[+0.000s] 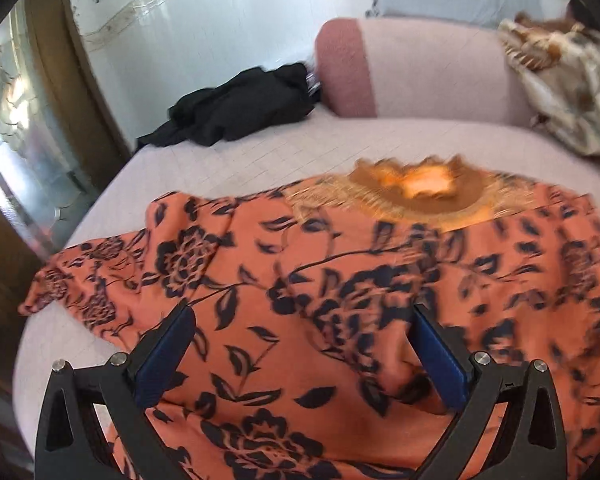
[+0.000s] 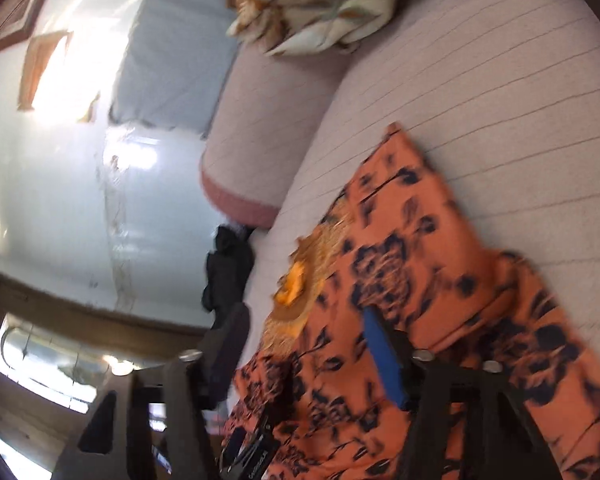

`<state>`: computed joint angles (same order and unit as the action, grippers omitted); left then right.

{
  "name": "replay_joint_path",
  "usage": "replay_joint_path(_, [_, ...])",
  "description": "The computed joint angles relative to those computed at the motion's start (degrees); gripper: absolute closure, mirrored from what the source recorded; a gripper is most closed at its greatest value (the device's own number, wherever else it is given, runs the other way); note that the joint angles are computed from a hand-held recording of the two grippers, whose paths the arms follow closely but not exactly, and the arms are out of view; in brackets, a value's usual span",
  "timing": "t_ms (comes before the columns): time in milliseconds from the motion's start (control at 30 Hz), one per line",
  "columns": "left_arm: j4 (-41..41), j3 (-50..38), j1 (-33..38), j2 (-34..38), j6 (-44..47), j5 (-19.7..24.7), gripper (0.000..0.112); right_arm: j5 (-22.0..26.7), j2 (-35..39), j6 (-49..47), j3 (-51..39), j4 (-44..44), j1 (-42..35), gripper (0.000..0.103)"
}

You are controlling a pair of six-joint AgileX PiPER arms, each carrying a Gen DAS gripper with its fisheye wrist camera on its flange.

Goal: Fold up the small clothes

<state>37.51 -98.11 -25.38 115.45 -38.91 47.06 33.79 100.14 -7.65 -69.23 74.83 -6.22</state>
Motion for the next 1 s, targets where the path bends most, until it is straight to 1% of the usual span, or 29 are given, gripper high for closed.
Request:
replay_joint_path(33, [-0.01,-0.74,0.35,0.73,-0.55,1.07,0.009,0.05,0.68,2.07,-0.38,-2.09,-0.77,0.065])
replay_joint_path(100, [-1.82,-1.07,2.32,0.93,-1.29,2.78,0.010,1.07,2.73,7.79,-2.16,-7.51,-2.08,0.065])
replay_joint_path(167, [-6.48,-1.08,4.96,0.44,0.42,2.78,0.013,4.36,6.72,11.53,-5.39,-11.20,-3.54,0.065])
replay_joint_path(200, [-8.40,-0.26,5.92,-0.30,1.48,2.14,0.020,6.33,8.81,14.49,-7.49,-13.87,-3.62,0.065])
replay_joint_path(233, [-10.31,-0.32,6.82,-0.58,3.13,2.11,0.026,8.23,10.73,16.21,-9.14,-15.50,-3.83,0.071])
replay_joint_path(267, [-11.13,-0.37,7.35,-0.80,3.86,2.25,0.030,9.18,11.85,16.82,-9.99,-15.47,-3.81,0.074])
replay_joint_path(333, [-10.14,-0.43,7.82,-1.10,3.04,3.30,0.051,10.36,12.57,18.16,-11.37,-17.04,-3.71,0.074])
replay_joint_path(367, [-10.25,-1.02,8.31,-0.94,3.25,4.29,0.052,10.53,12.98,19.81,-12.75,-19.39,-2.99,0.074])
replay_joint_path(467, [-16.56,-1.71,12.37,-1.76,7.45,5.26,0.052,10.31,13.31,21.98,-14.30,-23.46,-1.60,0.074])
replay_joint_path(567, [-17.43,-1.35,15.73,-3.00,6.90,5.72,0.052,9.30,14.41,22.60,-15.04,-23.23,-0.47,0.074])
replay_joint_path(633, [-19.35,-1.41,18.70,-3.95,7.52,5.08,0.052,9.23,13.96,22.21,-14.22,-22.84,-0.76,0.074])
replay_joint_path(700, [-18.08,-2.08,20.86,-4.26,5.99,4.53,0.052,9.06,13.37,23.45,-14.29,-24.76,-0.30,0.074])
replay_joint_path(767, [-16.80,-3.75,23.66,-3.85,4.50,5.29,0.051,7.10,11.90,26.03,-14.09,-28.18,1.00,0.070])
replay_joint_path(800, [-17.22,-4.24,25.42,-3.88,4.34,5.86,0.051,6.16,11.31,27.40,-14.80,-31.04,2.25,0.071])
replay_joint_path(833, [-17.96,-4.47,27.43,-3.84,3.95,6.45,0.049,5.52,10.66,26.65,-15.19,-32.27,3.15,0.071])
replay_joint_path(933, [-21.33,-5.70,34.37,-3.00,3.77,7.86,0.044,2.88,9.73,20.50,-16.99,-31.49,6.98,0.071])
replay_joint_path(1000, [-23.26,-6.21,38.78,-2.15,4.05,7.80,0.042,2.63,9.98,17.94,-19.17,-33.26,10.18,0.071])
